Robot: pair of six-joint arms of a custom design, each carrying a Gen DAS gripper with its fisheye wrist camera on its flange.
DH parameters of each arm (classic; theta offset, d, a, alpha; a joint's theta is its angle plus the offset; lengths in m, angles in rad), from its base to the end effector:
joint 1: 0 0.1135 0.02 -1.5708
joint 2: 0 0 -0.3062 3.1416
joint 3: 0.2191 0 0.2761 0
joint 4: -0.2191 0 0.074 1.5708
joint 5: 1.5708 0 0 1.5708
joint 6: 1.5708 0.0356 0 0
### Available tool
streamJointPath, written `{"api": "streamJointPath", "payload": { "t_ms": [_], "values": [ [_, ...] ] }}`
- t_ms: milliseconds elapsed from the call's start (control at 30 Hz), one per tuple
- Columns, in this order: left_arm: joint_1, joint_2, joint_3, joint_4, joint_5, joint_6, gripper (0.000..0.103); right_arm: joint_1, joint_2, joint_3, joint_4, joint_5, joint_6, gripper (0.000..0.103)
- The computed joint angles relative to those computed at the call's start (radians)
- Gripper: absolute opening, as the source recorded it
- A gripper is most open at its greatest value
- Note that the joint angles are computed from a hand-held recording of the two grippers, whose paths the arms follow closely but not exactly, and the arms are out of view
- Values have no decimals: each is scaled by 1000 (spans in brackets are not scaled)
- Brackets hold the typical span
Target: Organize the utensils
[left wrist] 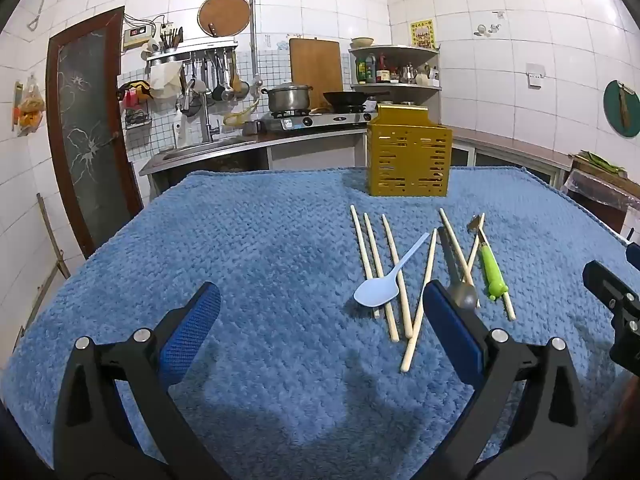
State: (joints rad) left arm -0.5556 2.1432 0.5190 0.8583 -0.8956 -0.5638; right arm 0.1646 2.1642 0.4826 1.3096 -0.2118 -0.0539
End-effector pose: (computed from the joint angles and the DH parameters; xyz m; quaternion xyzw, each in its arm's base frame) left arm 0.2702 -0.1350 0.0319 -0.1730 0.8287 0.1501 0.5107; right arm 0.3168 0.0602 0.0533 -0.1488 0.8097 0.1182 0.5553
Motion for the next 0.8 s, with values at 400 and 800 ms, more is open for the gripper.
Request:
{"api": "streamJointPath", "payload": {
  "t_ms": [400, 800],
  "values": [
    [-4, 1, 0, 5, -3, -5, 98, 8, -3, -1, -9, 12, -2, 99],
    [-2, 0, -2, 8, 2, -2, 98, 5, -36, -19, -10, 10, 0, 99]
  ]
}}
